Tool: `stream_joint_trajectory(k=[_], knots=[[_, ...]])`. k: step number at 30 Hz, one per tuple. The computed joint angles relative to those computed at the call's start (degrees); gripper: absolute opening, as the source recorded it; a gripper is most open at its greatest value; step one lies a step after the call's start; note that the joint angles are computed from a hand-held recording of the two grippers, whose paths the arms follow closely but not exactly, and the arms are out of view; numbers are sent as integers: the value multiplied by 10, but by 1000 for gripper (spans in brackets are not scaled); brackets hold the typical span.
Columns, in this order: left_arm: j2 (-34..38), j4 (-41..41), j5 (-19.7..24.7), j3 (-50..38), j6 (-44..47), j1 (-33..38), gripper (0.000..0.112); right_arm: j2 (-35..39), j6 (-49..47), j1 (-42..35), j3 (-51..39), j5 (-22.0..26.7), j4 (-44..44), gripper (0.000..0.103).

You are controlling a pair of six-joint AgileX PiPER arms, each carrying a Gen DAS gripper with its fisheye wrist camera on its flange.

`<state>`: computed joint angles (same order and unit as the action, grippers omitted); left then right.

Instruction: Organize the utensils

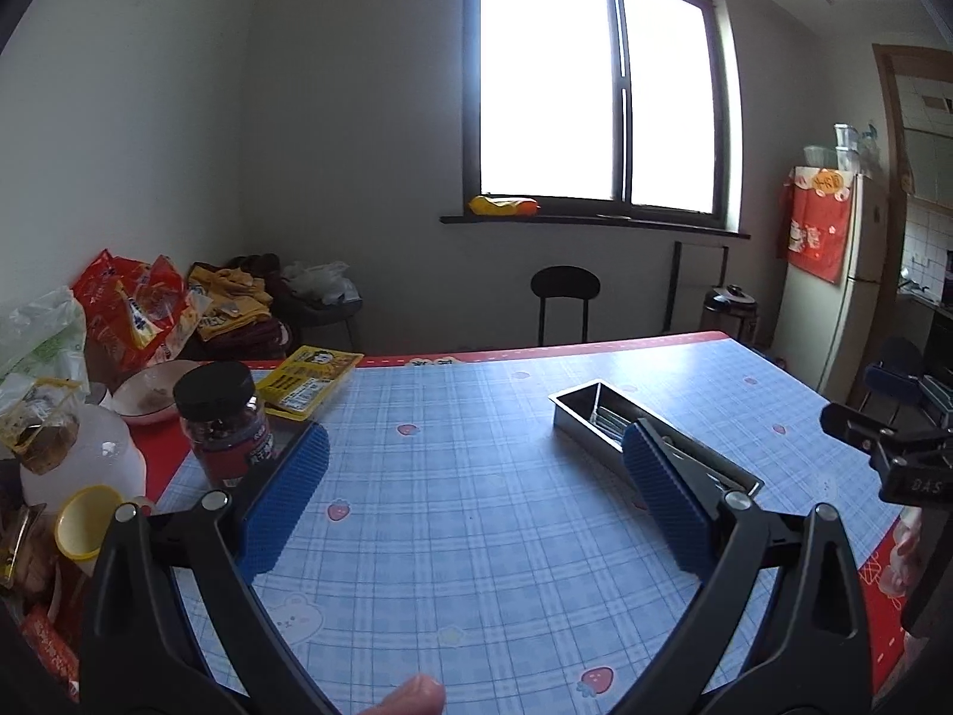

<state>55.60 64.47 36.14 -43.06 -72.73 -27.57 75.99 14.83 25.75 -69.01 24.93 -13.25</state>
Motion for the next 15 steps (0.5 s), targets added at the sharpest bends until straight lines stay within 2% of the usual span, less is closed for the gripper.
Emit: stream_joint_trajectory(k=[15], knots=[[11,-19,-18,-6,22,13,97,8,22,6,-3,6,-24,97]])
